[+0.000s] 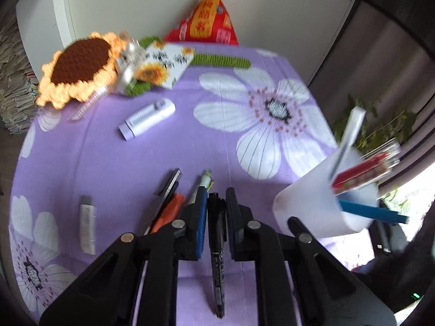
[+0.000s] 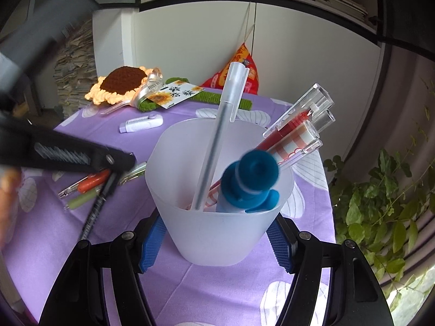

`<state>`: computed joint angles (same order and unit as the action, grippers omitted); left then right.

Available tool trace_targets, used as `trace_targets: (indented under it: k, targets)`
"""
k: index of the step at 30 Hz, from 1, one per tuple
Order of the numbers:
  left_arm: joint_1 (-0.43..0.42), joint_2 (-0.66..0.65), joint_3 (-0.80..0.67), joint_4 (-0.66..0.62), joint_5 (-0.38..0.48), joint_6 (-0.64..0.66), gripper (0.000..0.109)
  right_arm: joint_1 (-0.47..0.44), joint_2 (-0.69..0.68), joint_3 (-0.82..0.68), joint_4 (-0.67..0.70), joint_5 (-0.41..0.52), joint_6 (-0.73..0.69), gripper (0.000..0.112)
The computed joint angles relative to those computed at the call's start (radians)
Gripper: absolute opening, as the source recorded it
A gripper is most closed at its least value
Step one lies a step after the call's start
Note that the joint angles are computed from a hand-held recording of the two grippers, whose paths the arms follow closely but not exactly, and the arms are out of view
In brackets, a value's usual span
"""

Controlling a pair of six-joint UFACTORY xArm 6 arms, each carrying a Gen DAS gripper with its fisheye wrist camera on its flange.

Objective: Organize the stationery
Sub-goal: 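Carry the black marker over the cup, lower it in, open left gripper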

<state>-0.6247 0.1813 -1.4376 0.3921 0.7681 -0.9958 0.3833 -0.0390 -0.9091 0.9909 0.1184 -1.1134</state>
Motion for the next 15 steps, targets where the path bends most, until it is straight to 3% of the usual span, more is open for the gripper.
trace_targets:
  k: [7,15]
  targets:
    - [-0.036,-0.144,0.062,0.161,-0.058,-0.120,0.011,0.000,0.000,0.000,0.001,-0.001,-0.001,0.070]
    - [-0.063,-0.116,-0.071,0.229,-0.081,-0.079,0.011,0.001,0.000,0.000,0.002,-0.001,-0.001,0.070]
